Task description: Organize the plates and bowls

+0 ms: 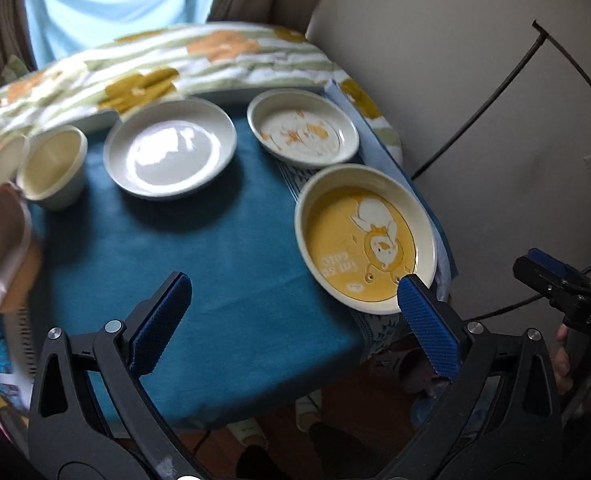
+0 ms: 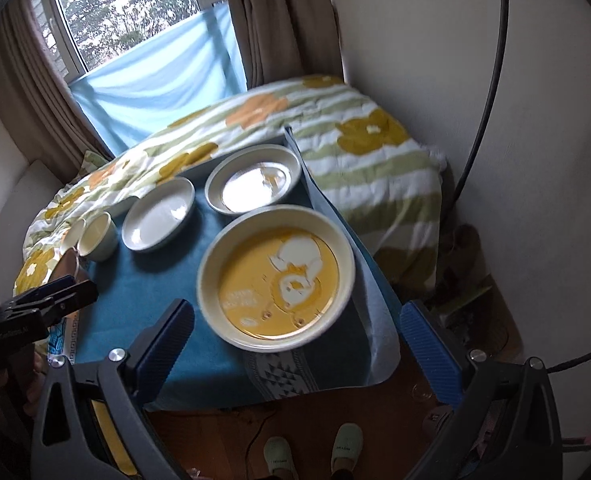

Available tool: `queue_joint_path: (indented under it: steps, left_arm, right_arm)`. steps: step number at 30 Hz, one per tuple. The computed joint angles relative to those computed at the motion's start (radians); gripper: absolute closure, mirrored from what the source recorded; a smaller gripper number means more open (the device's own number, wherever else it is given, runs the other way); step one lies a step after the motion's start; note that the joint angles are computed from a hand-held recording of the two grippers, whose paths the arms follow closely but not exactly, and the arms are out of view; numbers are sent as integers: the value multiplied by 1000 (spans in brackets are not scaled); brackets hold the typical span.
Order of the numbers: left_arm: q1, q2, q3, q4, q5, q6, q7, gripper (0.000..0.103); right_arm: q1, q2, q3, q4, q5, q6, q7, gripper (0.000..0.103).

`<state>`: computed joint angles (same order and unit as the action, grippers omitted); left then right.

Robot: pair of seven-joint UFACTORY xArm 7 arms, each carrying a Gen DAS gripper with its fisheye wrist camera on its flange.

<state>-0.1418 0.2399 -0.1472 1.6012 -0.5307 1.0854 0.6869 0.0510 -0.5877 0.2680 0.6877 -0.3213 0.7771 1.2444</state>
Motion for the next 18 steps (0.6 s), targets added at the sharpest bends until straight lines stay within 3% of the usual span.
queue_joint_path:
  steps: [9, 11, 15, 18]
  left_arm:
    - [-80, 147, -29, 20, 74, -47, -186, 15]
    - [-85, 171, -36, 35, 84, -39, -214, 25]
    - [-105, 198, -43, 35, 120, -73, -246, 30]
    - [-113, 220, -47, 45, 137, -91, -270, 39]
  right_arm:
    - [79, 87, -255, -213, 233, -385, -379, 31]
    - [93, 113, -294, -228, 284, -437, -469, 35]
    - [158, 158, -396, -237, 426, -513, -649, 45]
    - [214, 198, -467, -219, 525, -545, -784, 52]
